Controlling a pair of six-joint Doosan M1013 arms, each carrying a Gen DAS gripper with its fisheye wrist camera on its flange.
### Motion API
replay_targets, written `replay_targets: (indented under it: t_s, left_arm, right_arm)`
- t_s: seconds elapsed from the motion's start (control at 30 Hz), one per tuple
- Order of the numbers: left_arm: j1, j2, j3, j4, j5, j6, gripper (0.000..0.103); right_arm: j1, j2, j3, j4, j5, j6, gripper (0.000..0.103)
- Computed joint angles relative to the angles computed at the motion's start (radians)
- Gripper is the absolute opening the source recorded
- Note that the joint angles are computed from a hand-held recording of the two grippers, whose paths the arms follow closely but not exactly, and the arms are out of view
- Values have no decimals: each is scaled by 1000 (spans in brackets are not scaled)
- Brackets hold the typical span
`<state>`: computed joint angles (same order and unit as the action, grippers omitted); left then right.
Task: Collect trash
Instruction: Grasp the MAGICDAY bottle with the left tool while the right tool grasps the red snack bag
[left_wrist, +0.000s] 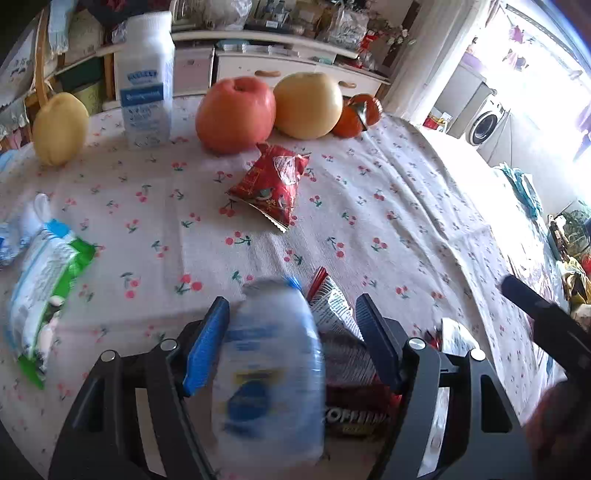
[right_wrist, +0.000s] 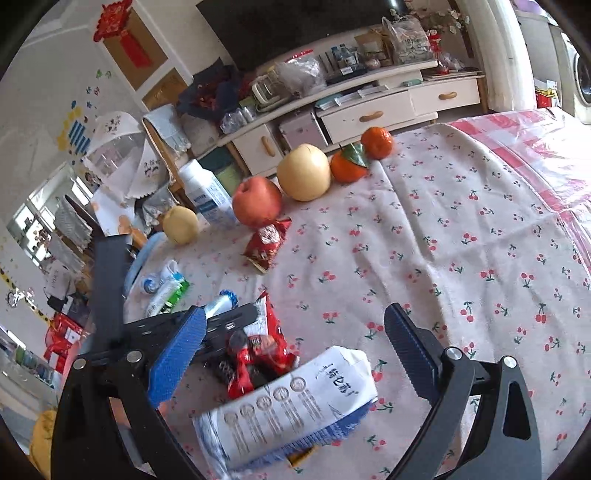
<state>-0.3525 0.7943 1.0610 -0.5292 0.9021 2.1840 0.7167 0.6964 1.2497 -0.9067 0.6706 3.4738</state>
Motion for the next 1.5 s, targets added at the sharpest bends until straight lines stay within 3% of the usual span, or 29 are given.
replay_targets:
  t_s: [0.3, 0.47, 0.63, 0.77, 0.87, 0.93, 1.03, 1.2, 1.3, 1.5]
  left_arm:
    - [26, -15, 23, 32, 30, -1, 77]
    - [34, 18, -16, 12, 58, -41, 77]
    - [27, 32, -44, 33, 86, -12, 76]
    - [18, 34, -46, 65, 71, -19, 71]
    - [20, 29, -37, 63, 54, -21, 63]
    - [22, 28, -33, 55, 50, -19, 62]
    - [28, 15, -11, 52, 37, -11, 62]
    - [41, 1, 11, 18, 15, -5, 62]
    - [53, -11, 26, -15, 3, 7, 62]
    - [82, -52, 78, -91, -33, 53, 62]
  right_arm:
    - [-14, 25, -41, 157, -27, -211, 96]
    - [-4, 56, -101, 207, 13, -383, 96]
    - [-8, 71, -123, 259, 24, -448, 96]
    - [-13, 79, -134, 277, 47, -470, 96]
    - [-14, 95, -162, 289, 111, -518, 95]
    - [-16, 103, -175, 306, 140, -557, 81]
    - [-22, 124, -206, 367, 181, -635, 73]
    - [-18, 152, -251, 379, 216, -724, 70]
    - [-19, 157, -256, 385, 198, -752, 65]
    - [-31, 170, -278, 448, 158, -828, 65]
